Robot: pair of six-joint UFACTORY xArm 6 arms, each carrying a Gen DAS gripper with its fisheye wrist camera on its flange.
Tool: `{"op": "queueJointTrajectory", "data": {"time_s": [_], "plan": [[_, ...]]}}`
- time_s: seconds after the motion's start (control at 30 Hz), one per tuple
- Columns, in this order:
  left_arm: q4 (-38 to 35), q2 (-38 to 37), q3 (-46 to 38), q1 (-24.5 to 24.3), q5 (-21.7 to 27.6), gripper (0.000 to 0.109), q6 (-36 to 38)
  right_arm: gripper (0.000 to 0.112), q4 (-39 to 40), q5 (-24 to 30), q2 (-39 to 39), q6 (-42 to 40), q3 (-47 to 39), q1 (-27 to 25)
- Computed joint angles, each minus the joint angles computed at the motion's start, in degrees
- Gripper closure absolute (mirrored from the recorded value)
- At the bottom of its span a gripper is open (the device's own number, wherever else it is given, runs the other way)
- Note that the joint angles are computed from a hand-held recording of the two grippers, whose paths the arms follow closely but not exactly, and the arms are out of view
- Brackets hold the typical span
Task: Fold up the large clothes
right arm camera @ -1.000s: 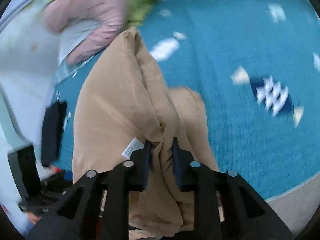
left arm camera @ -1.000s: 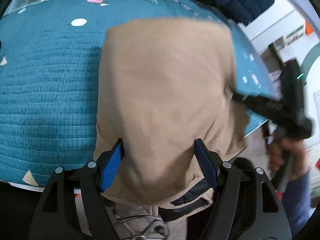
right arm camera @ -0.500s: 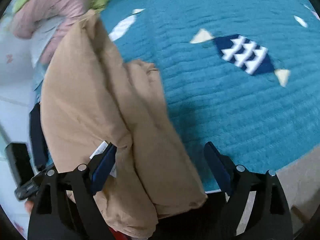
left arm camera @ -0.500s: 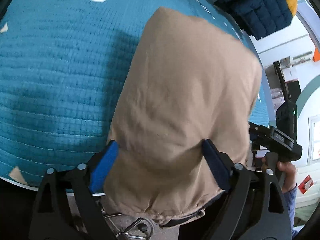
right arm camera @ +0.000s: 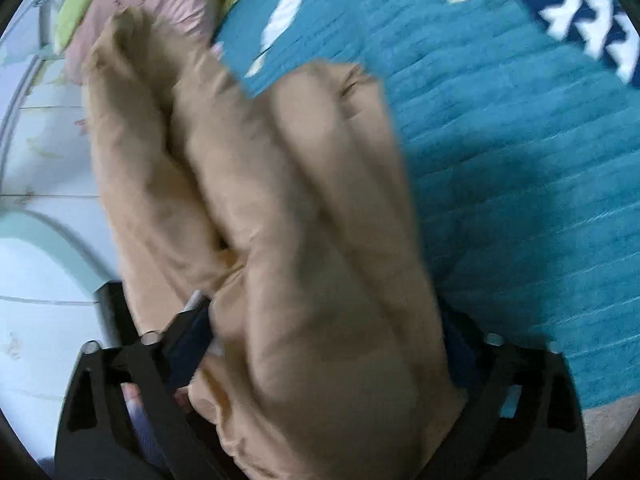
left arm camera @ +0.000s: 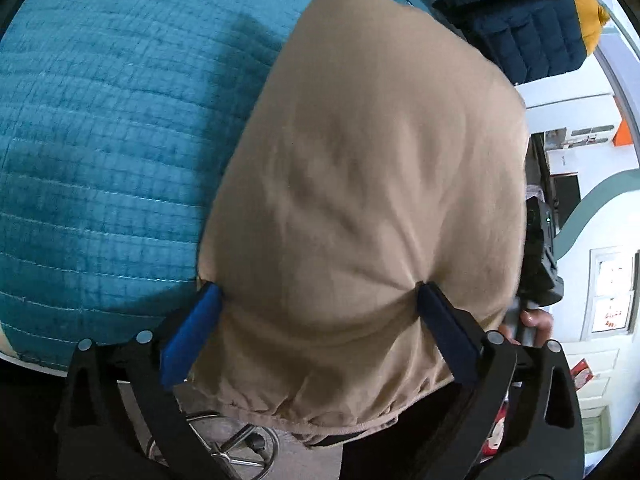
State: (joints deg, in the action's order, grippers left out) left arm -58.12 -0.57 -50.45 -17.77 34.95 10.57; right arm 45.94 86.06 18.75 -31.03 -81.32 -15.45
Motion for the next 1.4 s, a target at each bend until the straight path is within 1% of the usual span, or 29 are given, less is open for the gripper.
{"op": "queueJointTrajectory", "data": {"time_s": [0.03,0.07,0.17,0.2,0.23,0.27,0.3,0.37,0.4,0.43,0.5,0.63,0.77,0.83,0.9,0.93,0.97,1.0,1.07,1.1,1.13,1.17,1.2,1.23,1.27,1.3,1.33,1.4], "plan": [[-0.1,0.4,-0.4,-0.2,0.1,0.011,-0.4,0.026,-0.2,-2.1,-1.0,-0.2,1.5,0.7],[-0.2,1.0,-1.1,-0.3,0.3,0.011,-0.7,0.026,0.0,-3.2,-1.4,-0.1,2.4,0.9],[0.2,1.7,-2.7,-1.4,0.1,0.011,-0.6,0.028,1.0,-4.3,-3.9,0.6,5.3,1.0],[1.9,1.4,-2.6,-2.4,-1.2,0.011,-1.1,0.037,2.1,-4.1,-4.6,1.0,6.3,0.9],[3.7,1.5,-2.9,-3.0,-2.0,0.012,-1.3,0.051,3.7,-3.6,-5.0,1.5,7.1,1.3],[6.0,1.2,-2.7,-3.6,-3.3,0.015,-2.4,0.054,4.8,-3.0,-6.6,1.1,9.3,0.6],[7.1,0.9,-2.6,-4.2,-4.4,0.017,-3.1,0.057,4.3,-4.0,-8.7,0.5,11.3,0.8],[7.9,-0.4,-1.7,-4.0,-5.3,0.03,-2.5,0.061,4.7,-5.2,-10.7,0.7,13.2,1.2],[8.7,-1.2,-1.2,-3.8,-5.6,0.032,-2.6,0.063,5.3,-5.6,-11.0,0.9,13.5,1.8],[9.4,-2.2,-0.7,-3.5,-5.9,0.037,-2.2,0.066,6.1,-6.2,-12.2,0.9,14.5,2.4],[11.0,-4.3,0.4,-2.7,-6.0,0.044,-2.0,0.068,7.2,-7.0,-15.0,0.6,16.6,3.7],[13.9,-9.5,2.9,0.0,-7.2,0.045,-2.4,0.071,11.2,-5.8,-17.4,0.1,17.7,7.0],[16.8,-15.2,5.1,4.1,-6.7,0.046,-3.6,0.072,15.8,-7.0,-18.0,0.3,16.9,13.4],[17.7,-19.4,7.0,8.7,-4.6,0.046,-2.3,0.072,18.2,-8.3,-17.5,0.6,15.8,17.3],[18.0,-22.8,8.2,13.6,-2.6,0.046,0.1,0.072,21.3,-10.2,-16.5,0.8,13.8,22.5],[18.1,-25.1,8.6,17.4,-0.7,0.046,1.5,0.072,22.3,-10.8,-15.3,1.1,12.3,24.5],[18.7,-25.3,7.8,19.1,0.2,0.046,1.3,0.072,23.7,-12.0,-14.1,1.6,10.4,27.5],[19.2,-26.4,7.3,23.2,2.0,0.046,2.7,0.072,25.1,-13.4,-12.5,2.2,8.4,30.4],[20.1,-28.2,6.7,29.2,4.9,0.046,5.6,0.072,27.3,-16.1,-9.5,3.3,4.5,35.6],[20.6,-28.3,5.7,33.1,6.6,0.046,7.3,0.072,28.3,-17.8,-7.8,3.8,2.2,38.5],[20.9,-28.1,4.6,35.6,7.9,0.046,8.3,0.072,29.1,-19.5,-5.8,4.4,-0.5,41.3],[21.6,-27.7,3.4,38.6,9.2,0.046,9.3,0.072,29.7,-20.7,-4.2,5.1,-2.6,43.3],[22.2,-27.5,2.6,40.5,9.9,0.046,9.9,0.072,30.2,-22.2,-1.9,5.8,-5.5,45.8],[22.4,-27.3,1.7,43.6,10.9,0.045,11.4,0.072,30.3,-23.7,-0.2,6.4,-7.6,47.6],[22.1,-26.4,0.5,46.9,12.3,0.045,13.3,0.072,30.0,-26.0,3.4,7.7,-12.1,50.2],[22.5,-25.2,-0.2,48.0,12.0,0.046,13.6,0.072,30.3,-28.1,7.2,8.6,-16.5,52.4],[23.1,-24.1,-1.2,50.8,12.5,0.046,14.6,0.072,29.5,-28.1,8.8,9.8,-18.5,53.3],[24.2,-22.2,-2.1,54.5,12.4,0.045,15.8,0.072,28.2,-30.9,12.7,11.9,-22.6,56.7]]}}
